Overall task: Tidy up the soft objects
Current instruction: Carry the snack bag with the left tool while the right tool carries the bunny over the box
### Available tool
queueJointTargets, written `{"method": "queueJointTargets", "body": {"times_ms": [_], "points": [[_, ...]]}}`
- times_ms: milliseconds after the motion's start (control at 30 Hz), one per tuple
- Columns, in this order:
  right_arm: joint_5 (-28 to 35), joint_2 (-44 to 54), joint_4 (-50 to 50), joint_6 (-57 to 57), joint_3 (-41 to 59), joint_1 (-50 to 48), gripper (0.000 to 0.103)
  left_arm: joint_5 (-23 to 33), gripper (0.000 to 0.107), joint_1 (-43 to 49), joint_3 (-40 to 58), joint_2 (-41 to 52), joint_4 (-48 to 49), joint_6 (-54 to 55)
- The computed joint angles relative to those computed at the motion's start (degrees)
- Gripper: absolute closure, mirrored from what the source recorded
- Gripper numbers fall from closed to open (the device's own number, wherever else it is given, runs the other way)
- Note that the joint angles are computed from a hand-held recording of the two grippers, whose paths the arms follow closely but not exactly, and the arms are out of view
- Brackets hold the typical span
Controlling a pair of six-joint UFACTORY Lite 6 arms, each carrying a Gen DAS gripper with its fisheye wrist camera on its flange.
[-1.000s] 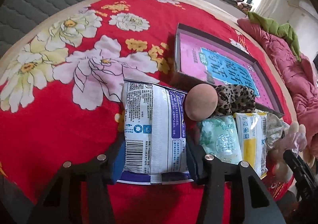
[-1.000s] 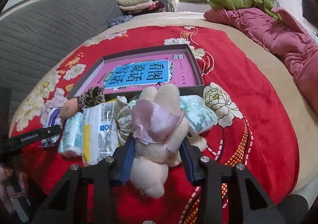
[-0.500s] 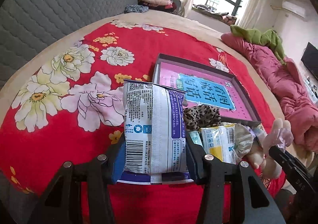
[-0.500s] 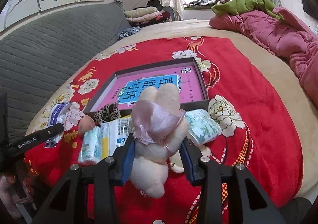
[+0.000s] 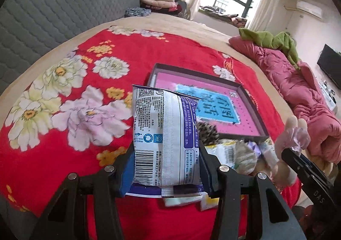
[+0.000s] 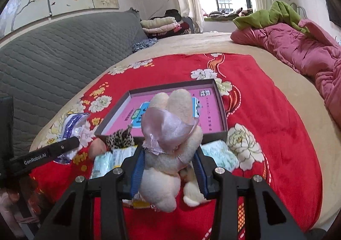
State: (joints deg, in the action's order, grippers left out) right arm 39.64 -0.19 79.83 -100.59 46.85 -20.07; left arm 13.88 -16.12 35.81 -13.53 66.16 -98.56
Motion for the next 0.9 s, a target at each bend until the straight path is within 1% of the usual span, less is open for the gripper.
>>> {"method": "queueJointTargets", "body": {"times_ms": [133,267,400,533,633,700,833,900], "points": [[-1.3,2.3,1.4,-0.2,2.8,1.5,0.060,0.1,0.054,-1.0,4.0,3.9,3.6,-3.4],[-2.8,4.7,1.9,-0.1,5.9,3.2,0.060,-0.3,0.054,-0.6,9.1,8.8,5.0,-4.2],[-3.8,7.0,2.3,0.8,8.7,4.4,0.060,-0.2,0.054,0.6,13.8,13.2,9.9,-6.9],[-5.8,10.1,1.9,2.9,13.1,5.9,0.060,-1.8,0.054,3.2,19.1,18.0,9.4,-4.4],[-8.5,12.0,3.0,3.4,16.1,7.1,0.060,-3.5,0.054,5.3,21.7,21.0,11.1,-4.9],[-10.2,13.6,2.8,5.1,18.6,7.8,0.060,-3.3,0.054,5.9,23.4,23.0,10.0,-2.4],[-12.3,16.4,3.0,6.2,22.5,9.1,0.060,-5.4,0.054,7.7,25.6,26.3,8.7,0.0],[-13.4,17.7,3.5,6.2,24.3,9.8,0.060,-6.1,0.054,8.2,26.6,27.9,11.1,-1.5]]}}
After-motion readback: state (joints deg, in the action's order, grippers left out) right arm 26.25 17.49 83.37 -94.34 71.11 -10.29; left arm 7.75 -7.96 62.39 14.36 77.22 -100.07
